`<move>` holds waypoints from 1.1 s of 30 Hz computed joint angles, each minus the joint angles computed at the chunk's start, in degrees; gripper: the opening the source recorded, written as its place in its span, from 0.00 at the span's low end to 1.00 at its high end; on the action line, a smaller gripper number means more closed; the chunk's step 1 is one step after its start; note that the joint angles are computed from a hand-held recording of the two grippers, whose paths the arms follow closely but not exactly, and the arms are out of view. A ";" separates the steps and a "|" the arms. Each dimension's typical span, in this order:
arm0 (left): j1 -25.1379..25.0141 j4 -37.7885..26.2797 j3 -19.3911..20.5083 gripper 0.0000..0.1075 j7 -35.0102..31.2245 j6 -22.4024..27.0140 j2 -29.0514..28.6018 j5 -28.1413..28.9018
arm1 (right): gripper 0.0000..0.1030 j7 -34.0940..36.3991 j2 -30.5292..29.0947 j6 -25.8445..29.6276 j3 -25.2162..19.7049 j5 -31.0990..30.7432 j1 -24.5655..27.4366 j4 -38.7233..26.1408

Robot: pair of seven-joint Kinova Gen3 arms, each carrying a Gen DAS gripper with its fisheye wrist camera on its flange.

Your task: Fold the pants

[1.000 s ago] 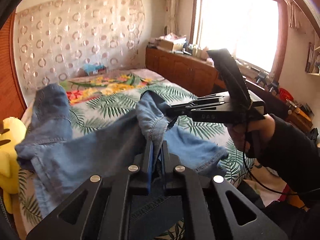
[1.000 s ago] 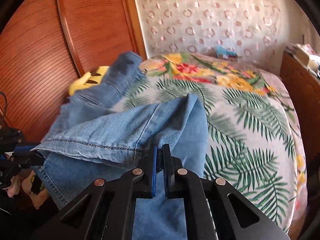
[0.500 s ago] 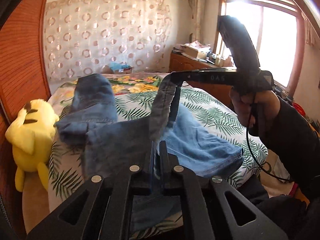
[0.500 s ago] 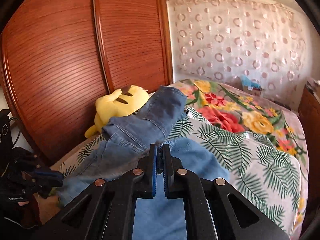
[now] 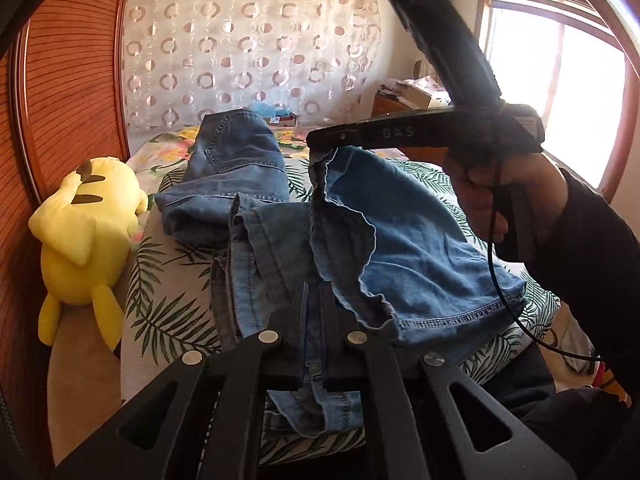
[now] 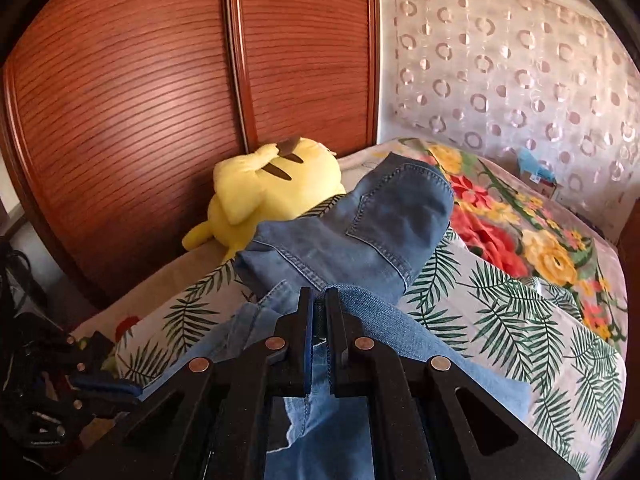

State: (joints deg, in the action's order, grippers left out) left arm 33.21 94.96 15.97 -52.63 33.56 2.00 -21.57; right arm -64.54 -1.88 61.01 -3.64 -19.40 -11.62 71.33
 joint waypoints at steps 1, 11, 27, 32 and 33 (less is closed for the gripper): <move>-0.10 0.01 -0.09 0.05 0.00 0.05 0.00 0.12 | 0.05 -1.25 0.29 0.26 -0.28 0.92 -0.17 -0.43; 0.75 -2.45 -0.63 0.12 2.31 2.77 1.79 -2.38 | 0.40 2.58 -8.19 -4.77 4.27 -5.15 1.22 11.04; 3.47 -7.00 -2.76 0.76 0.49 3.71 5.84 -1.37 | 0.51 5.55 -19.44 -4.61 15.01 -2.60 3.70 23.39; 5.26 -9.47 -3.53 0.76 0.89 5.66 7.88 -2.44 | 0.52 5.04 -18.94 -4.16 16.09 -1.52 4.67 24.41; 5.47 -9.85 -3.67 0.76 0.78 6.00 8.19 -2.32 | 0.52 4.82 -18.62 -4.17 16.12 -1.51 4.88 24.65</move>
